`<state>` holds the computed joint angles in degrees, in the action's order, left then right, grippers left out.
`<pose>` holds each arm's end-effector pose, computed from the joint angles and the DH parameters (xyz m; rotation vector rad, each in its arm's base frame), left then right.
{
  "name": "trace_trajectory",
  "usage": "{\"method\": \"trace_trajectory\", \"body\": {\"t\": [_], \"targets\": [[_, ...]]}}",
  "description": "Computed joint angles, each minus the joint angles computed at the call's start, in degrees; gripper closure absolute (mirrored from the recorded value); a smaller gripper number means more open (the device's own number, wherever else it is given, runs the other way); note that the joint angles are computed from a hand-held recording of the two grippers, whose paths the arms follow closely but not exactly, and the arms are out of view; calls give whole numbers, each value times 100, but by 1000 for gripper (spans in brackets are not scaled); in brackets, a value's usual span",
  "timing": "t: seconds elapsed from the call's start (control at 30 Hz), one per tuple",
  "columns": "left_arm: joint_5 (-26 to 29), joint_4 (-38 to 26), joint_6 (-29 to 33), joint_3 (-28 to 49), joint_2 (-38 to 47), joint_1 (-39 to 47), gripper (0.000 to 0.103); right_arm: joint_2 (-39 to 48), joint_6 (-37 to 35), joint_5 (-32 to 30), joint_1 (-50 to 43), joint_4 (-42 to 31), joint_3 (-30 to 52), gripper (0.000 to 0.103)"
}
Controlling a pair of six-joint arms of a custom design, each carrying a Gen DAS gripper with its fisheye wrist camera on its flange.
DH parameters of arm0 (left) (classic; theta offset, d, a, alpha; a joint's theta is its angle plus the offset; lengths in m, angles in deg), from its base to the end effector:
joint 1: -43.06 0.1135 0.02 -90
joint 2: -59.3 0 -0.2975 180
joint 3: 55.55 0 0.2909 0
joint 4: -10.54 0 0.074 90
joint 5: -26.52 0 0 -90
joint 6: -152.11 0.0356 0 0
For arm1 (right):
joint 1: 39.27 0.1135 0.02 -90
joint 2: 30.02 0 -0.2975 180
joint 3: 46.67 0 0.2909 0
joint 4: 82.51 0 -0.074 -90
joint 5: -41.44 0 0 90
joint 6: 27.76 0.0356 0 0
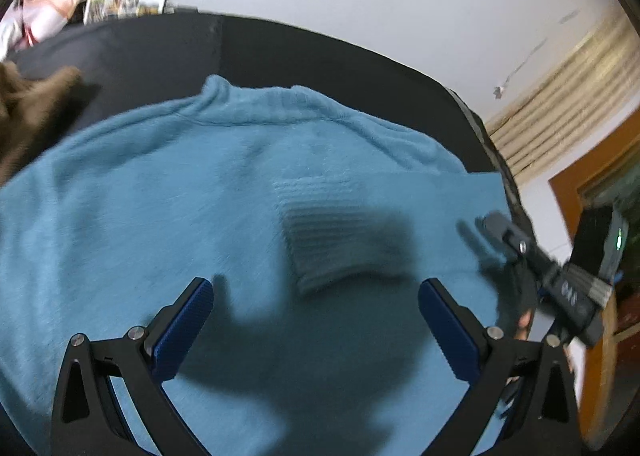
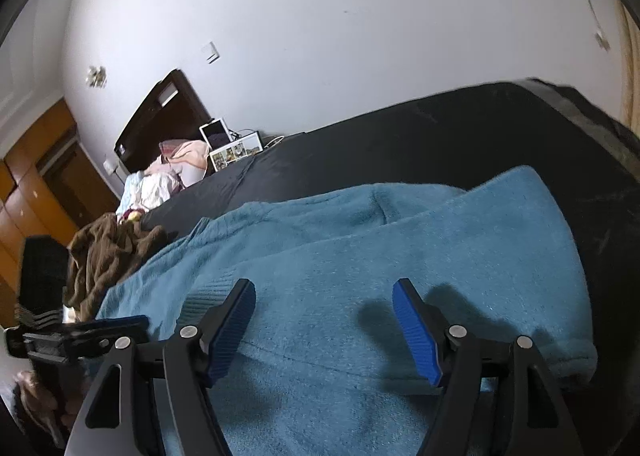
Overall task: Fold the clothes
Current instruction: 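Move the left gripper over the folded ribbed cuff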
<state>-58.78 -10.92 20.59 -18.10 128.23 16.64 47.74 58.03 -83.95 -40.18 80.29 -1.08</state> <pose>0.2021 -0.1037 0.1518 -0.3051 2.5728 -0.5733 0.2705 0.0163 0.1712 -0.3410 2.3130 0.7017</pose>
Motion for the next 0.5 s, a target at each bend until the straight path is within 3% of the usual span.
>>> {"method": "trace_trajectory", "body": {"t": [0.1, 0.37, 0.5], "targets": [[501, 469, -125, 48, 375, 286, 0, -33, 40, -92, -126, -24, 22, 30], [1170, 1301, -344, 99, 838, 465, 1, -116, 186, -365, -404, -88, 64, 30], [1141, 1526, -438, 139, 988, 351, 5, -128, 243, -440, -502, -85, 88, 30]]}}
